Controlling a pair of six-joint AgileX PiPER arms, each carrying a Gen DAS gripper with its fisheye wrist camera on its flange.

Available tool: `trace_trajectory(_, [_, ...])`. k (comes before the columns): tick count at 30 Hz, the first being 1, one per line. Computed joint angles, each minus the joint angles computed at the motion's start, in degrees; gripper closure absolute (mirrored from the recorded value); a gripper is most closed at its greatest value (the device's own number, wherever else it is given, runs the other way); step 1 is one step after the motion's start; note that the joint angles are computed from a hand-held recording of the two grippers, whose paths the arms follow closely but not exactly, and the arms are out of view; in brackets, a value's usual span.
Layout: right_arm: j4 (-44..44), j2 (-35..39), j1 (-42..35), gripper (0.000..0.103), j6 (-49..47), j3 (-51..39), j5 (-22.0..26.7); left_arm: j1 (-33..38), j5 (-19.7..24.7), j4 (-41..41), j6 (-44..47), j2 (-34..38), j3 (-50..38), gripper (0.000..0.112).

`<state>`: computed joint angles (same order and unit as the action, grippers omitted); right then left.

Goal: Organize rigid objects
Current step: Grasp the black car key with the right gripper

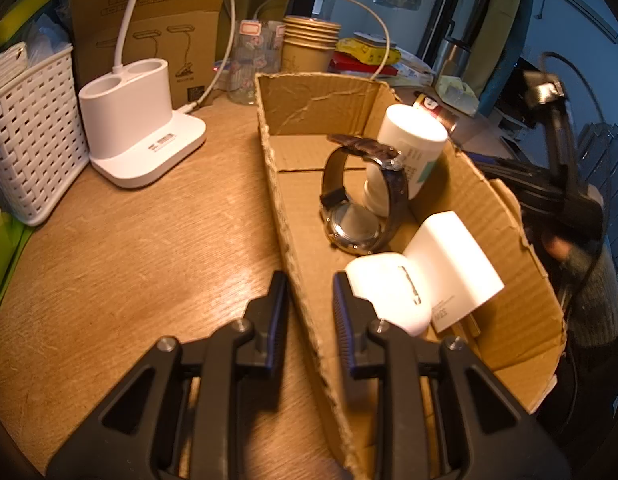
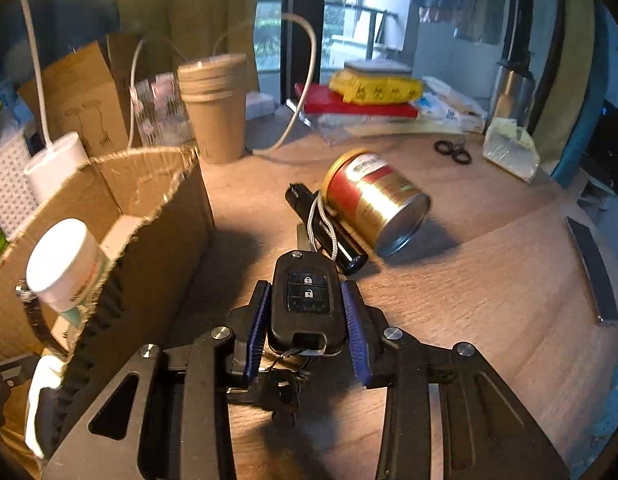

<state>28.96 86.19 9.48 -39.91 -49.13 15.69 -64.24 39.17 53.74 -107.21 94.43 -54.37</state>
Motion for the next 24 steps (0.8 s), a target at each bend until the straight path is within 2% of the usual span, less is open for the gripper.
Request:
trace_trajectory(4, [9.66, -2.69, -1.73, 0.065, -9.12, 2.59, -0.34, 0.00, 0.02, -0.03, 0.04, 0.00, -0.01, 0.087])
trace_trajectory(8, [20.82, -5.36, -4.54, 0.065, -20.08, 4.63, 2.63, 0.00, 0.02, -0.04, 0.05, 0.01, -0.02, 0.087])
trace_trajectory(24, [23.62, -18.82, -8.26, 0.065, -22.31, 6.18, 11.86, 0.01, 0.03, -0.05, 0.07, 0.01, -0.04, 0.087])
